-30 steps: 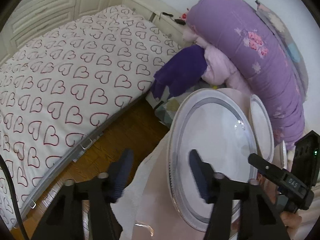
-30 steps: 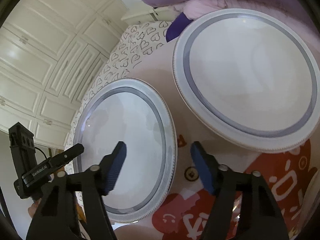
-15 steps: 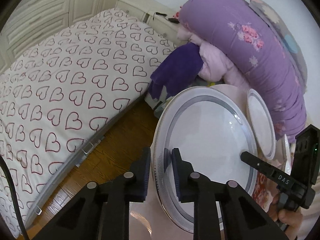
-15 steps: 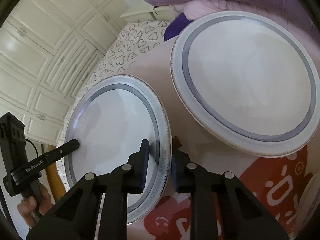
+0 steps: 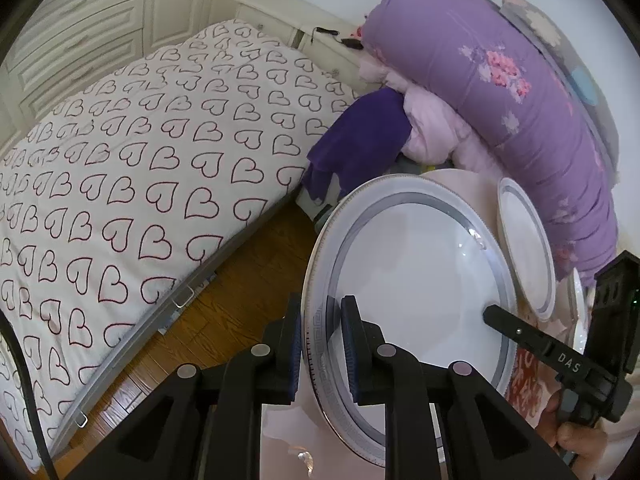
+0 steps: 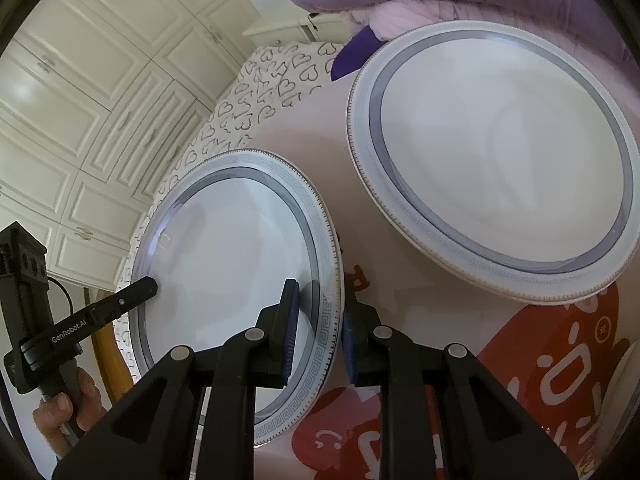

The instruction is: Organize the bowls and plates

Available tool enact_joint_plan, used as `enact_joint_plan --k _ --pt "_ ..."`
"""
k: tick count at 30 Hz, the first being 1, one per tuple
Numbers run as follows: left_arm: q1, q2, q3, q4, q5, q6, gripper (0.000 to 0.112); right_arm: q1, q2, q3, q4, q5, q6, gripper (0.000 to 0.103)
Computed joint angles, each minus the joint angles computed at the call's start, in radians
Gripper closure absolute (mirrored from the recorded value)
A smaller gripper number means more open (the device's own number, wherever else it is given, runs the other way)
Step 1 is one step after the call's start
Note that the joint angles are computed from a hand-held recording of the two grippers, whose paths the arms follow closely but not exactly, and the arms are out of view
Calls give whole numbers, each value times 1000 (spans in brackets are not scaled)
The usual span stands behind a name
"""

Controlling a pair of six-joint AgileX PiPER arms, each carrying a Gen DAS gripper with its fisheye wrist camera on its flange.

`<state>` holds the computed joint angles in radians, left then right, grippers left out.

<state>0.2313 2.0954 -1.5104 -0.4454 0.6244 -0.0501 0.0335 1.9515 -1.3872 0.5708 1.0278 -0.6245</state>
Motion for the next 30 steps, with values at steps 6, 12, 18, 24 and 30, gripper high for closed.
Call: enact_joint_plan --k 6,12,18,24,30 --pt "11 -30 38 -16 -2 4 98 -7 -16 12 17 7 -22 86" --pt "-2 -90 94 4 -29 -15 98 -13 -35 20 18 11 -32 86" --pt "-28 -168 177 23 -68 -32 98 -34 -86 68 29 6 -70 86" --pt "-55 -271 268 22 -94 -31 98 -70 -161 107 50 17 -117 86" --pt "-84 -409 369 42 -103 -50 98 -126 -261 163 71 59 -165 86"
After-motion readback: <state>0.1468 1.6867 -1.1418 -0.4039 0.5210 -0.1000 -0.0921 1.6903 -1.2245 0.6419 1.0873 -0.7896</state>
